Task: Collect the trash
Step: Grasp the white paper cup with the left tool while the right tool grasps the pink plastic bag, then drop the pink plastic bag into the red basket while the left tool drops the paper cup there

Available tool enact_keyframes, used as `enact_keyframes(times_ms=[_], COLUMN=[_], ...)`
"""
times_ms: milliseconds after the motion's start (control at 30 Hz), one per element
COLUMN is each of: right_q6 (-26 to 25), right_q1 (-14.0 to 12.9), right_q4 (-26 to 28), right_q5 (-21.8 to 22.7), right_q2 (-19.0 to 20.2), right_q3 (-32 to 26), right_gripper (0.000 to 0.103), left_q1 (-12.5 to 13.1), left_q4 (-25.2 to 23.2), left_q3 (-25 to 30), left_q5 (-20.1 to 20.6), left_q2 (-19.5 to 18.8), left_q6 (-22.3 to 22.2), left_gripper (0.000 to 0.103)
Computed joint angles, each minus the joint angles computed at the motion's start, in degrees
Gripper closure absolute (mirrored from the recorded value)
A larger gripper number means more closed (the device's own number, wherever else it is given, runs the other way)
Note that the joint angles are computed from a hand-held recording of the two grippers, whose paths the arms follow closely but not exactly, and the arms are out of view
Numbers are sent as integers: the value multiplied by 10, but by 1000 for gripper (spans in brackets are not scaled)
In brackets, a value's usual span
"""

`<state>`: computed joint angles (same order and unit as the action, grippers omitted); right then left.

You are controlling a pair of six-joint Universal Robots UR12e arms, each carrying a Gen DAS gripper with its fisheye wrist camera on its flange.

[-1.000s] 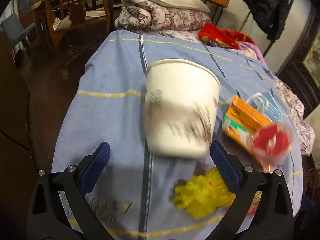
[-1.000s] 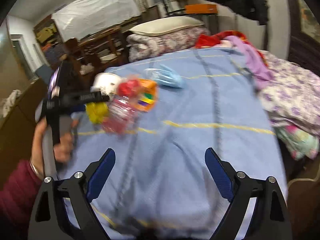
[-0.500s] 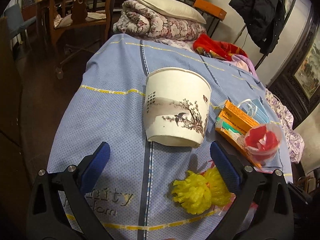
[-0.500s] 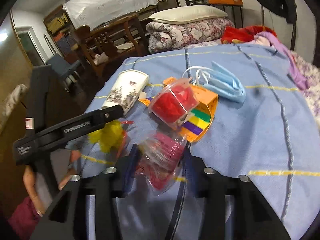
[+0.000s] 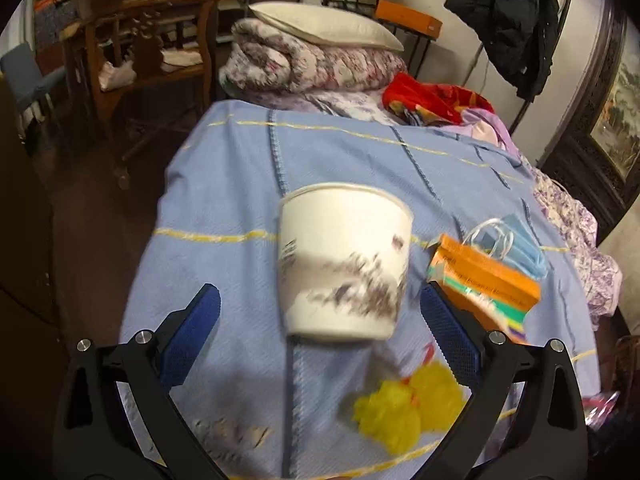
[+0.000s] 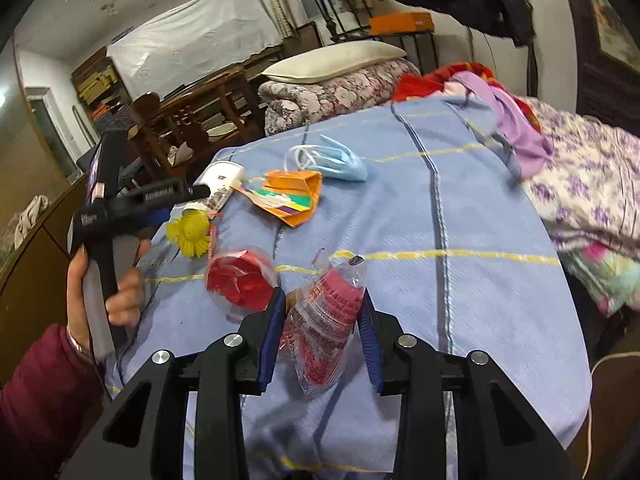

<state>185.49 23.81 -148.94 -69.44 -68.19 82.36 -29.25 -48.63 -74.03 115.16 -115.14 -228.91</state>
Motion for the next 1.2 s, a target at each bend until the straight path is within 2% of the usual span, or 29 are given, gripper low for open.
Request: enact_keyframes(times_ms=[67, 167, 233, 267, 300, 367, 467, 633, 767, 1000, 1200], right_q6=[4, 8, 7, 6, 6, 10, 20, 40, 42, 49, 75], right_q1=[-1, -2, -3, -3, -4, -6, -11, -17, -21, -36, -67], right_q4=[4, 3, -4, -7, -13, -23, -36, -47, -59, -73, -59], right_q5=[4, 7, 4, 2, -1, -4, -3, 4, 1, -11, -27], right_q2=[3, 1, -2, -3, -5, -8, -13, -20, -31, -67, -106], right_q3=[-1, 3, 6, 7, 8, 11, 16, 20, 30, 74, 125], right_gripper=[66, 66, 66, 66, 66, 66, 66, 66, 66, 65, 65], left_q1=[2, -5, -7, -6, -4, -5, -14, -28, -47, -87, -115], left_q4=[-24, -88, -124, -120, -104, -70, -24, 8, 18, 35, 41], left_q3=[22, 64, 77, 72, 61, 38, 15, 5, 16, 48, 95], left_q5=[-8, 24, 43, 42, 27, 30, 61, 79, 89, 65, 25], left_q2=[-12, -38, -46, -45, -39, -25, -6, 16, 16, -3, -38], left_q6=[12, 32, 23, 20, 19, 9, 13, 21, 44, 86, 126], left_gripper=[7, 7, 11, 29, 31, 32, 32, 32, 32, 32, 31])
